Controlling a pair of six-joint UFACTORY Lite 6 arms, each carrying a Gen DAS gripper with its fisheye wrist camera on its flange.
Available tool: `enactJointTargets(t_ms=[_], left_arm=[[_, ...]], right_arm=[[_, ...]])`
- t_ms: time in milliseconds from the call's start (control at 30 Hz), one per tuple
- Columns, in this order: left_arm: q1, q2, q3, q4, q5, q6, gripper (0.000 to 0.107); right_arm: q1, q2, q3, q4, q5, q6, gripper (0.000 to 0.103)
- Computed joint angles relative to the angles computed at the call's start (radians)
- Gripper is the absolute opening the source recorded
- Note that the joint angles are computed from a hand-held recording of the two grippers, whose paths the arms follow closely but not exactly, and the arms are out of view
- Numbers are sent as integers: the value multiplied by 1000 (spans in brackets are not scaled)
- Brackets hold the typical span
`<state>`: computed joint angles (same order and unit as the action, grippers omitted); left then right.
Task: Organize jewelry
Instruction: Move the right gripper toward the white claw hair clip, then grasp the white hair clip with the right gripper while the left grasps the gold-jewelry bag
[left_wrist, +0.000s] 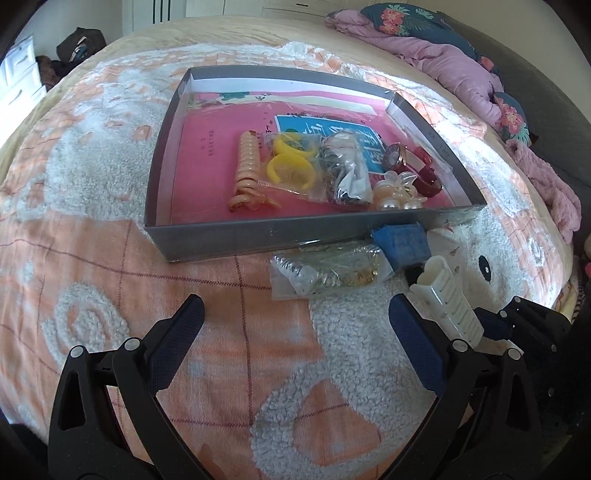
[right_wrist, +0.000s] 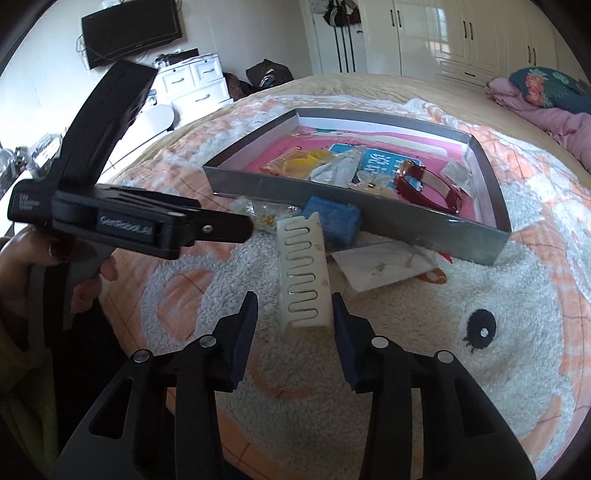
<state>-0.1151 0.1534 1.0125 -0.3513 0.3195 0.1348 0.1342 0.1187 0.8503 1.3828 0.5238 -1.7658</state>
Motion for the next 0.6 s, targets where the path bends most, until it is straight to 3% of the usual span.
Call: enactJointTargets(t_ms=[167, 267, 500, 600], left_arm=[[30, 14, 13, -68, 5, 65, 93], [36, 22, 23, -110, 12, 103, 93], [-15, 72, 66, -82, 1, 86, 93], [-46, 105, 91, 42, -24, -32, 81]], right_arm=[[27, 66, 58, 17, -16, -20, 38], [35, 94, 87, 29, -25, -29, 25], [-42, 52, 59, -6, 55, 4, 26], [-94, 24, 34, -38, 89, 21, 26]])
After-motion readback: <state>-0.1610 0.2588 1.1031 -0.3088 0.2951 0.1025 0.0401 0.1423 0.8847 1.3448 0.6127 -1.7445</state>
